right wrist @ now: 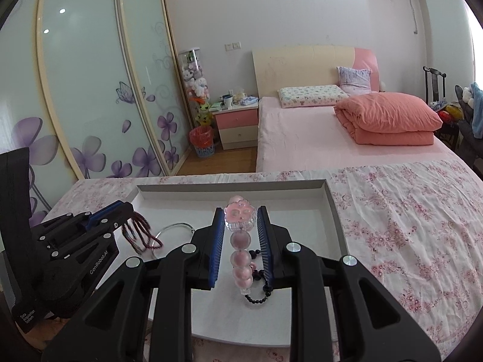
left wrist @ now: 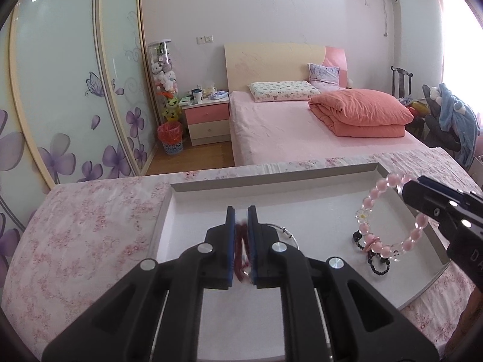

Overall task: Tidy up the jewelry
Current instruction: 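Carry both bracelets into the grey tray and open both tools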

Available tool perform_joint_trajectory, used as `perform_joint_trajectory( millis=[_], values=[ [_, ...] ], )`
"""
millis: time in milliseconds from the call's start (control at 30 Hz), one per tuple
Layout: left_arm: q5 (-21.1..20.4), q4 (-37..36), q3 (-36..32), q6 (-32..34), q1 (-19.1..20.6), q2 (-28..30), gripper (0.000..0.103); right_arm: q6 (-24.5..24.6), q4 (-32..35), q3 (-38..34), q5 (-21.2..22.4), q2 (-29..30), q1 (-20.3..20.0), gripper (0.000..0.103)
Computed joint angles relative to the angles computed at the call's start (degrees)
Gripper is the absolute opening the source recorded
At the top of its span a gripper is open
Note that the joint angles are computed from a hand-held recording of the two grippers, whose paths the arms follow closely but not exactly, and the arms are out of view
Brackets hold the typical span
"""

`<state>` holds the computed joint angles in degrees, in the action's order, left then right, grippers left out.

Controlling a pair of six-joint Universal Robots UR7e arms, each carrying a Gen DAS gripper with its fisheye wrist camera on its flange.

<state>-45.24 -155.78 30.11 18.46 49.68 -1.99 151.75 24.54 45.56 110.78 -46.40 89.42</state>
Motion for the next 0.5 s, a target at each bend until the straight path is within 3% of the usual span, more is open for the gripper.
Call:
perform_joint_trajectory(
  millis=[100, 333, 500],
  values=[
    [-1.01, -0.57, 0.40, -0.36, 0.18, -0.44, 0.029, -0.14, -1.39, 1.03, 0.11, -0.75, 0.16, 0.032],
    [0.75, -5.10, 3.19, 0.12, -0.10, -3.03, 0.029, -0.35, -4.84, 6.39, -0.25, -4.75, 0.63, 0.032],
    [2.48, -10.48, 10.93, 1.03, -0.60, -7.70, 0.029, -1.13, -6.82, 11.15, -0.32, -7.59, 1.42, 0.032]
  ],
)
